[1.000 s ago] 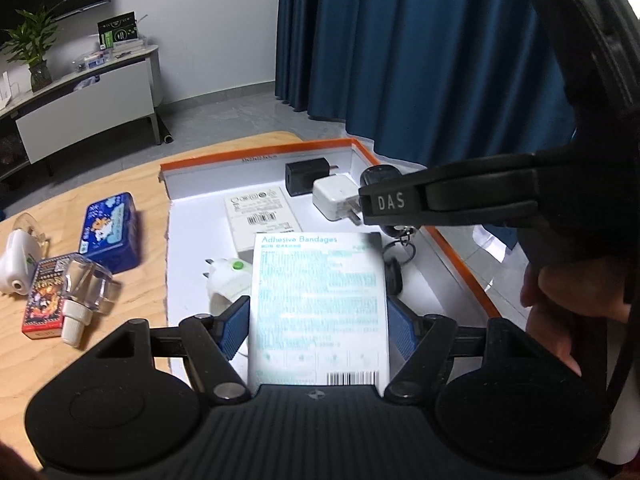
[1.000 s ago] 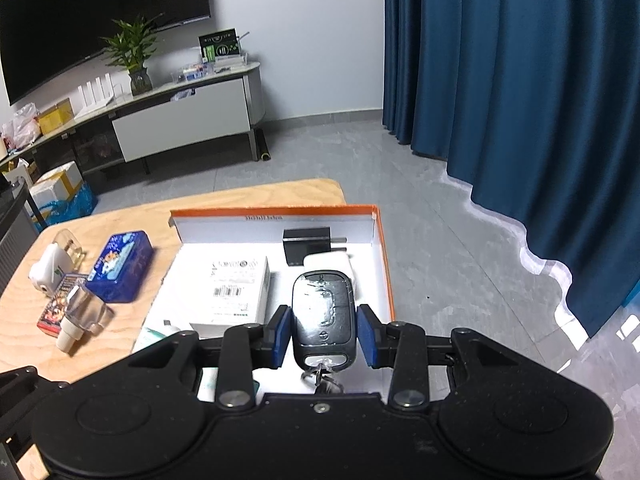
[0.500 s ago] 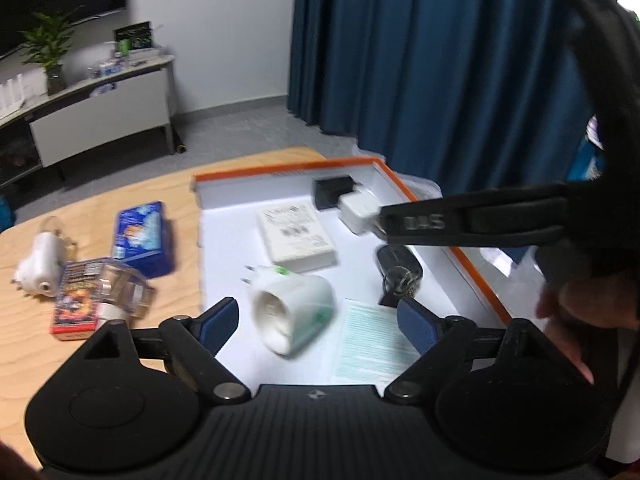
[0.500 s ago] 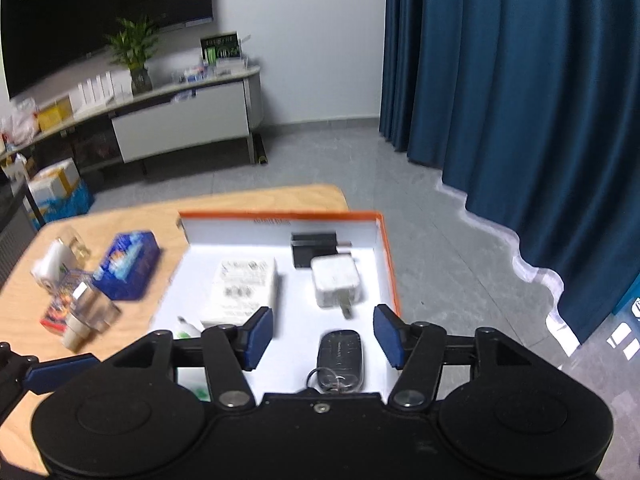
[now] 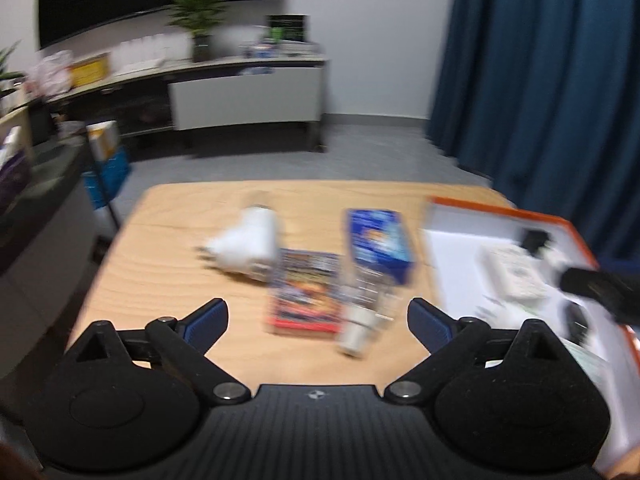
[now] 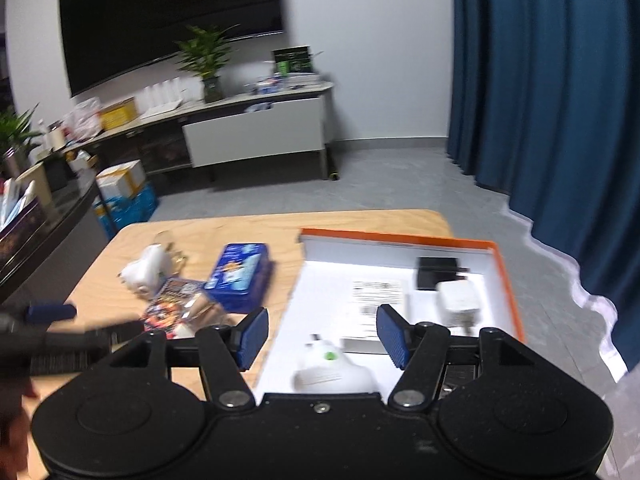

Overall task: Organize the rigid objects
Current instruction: 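Move the left tool to the white plug adapter while the right tool withdraws from the box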

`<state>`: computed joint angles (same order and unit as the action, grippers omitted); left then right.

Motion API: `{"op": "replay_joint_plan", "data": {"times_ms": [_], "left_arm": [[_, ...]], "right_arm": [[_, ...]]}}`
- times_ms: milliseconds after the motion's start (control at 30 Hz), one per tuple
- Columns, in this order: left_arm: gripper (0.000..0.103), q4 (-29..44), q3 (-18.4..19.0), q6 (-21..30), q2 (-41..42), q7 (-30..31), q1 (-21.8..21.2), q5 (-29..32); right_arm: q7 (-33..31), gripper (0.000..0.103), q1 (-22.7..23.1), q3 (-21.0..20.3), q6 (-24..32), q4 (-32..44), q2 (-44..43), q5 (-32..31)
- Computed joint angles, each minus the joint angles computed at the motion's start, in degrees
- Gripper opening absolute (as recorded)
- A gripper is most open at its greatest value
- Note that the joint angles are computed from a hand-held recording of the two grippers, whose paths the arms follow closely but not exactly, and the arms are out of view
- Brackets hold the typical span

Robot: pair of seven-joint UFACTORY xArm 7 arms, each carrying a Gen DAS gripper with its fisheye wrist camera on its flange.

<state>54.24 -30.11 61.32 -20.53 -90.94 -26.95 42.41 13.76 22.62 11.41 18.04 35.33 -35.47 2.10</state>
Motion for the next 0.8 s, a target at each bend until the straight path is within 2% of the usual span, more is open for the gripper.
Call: {"op": "replay_joint_plan", "data": {"times_ms": [100, 200, 333, 467, 600, 667, 733, 800], "left_arm": [[0.1, -2.22, 2.51, -0.36, -2.1, 2.24, 1.31, -0.05], [0.103, -3.88, 4.72, -3.84, -3.12, 3.86, 3.8, 0.46], [0.103, -4.81, 7.6, -10.65, -1.97, 8.83, 6.57, 0.74], [0.102, -2.29, 8.49, -13.3, 2.61, 15.06, 8.8, 1.21], [0.095, -1.12, 10.89, -15.47, 5.93, 19.07, 9.56, 0.22], [0.089, -0.81, 12.33, -16.21, 7.17, 21.12, 9.56, -1.96], [0.079, -0.98, 13.6, -16.91, 7.79, 22.91, 9.47, -4.79], [0.075, -1.71, 14.54, -17.79, 7.85, 24.61, 9.41, -7.39]], "right_arm": [[-0.22, 0.072, 1.1, 0.33, -0.17, 0.73, 1.01, 0.29], [-0.34, 0.072, 1.64, 0.68, -0.34, 1.55, 2.21, 0.34], [-0.35, 0.072, 1.74, 1.3, -0.91, 2.85, 4.32, -0.12], [-0.28, 0.072, 1.55, 1.56, -1.7, 4.05, 6.35, -0.59], [-0.97, 0.072, 1.7, 1.22, -2.1, 6.2, 9.48, -0.81], [-1.32, 0.072, 1.65, 1.28, -2.45, 7.63, 11.5, -0.98], [-2.05, 0.072, 2.35, 0.81, -2.68, 9.23, 13.79, -0.35], [-2.79, 0.072, 2.97, 0.43, -2.66, 11.04, 16.18, 0.51]]}}
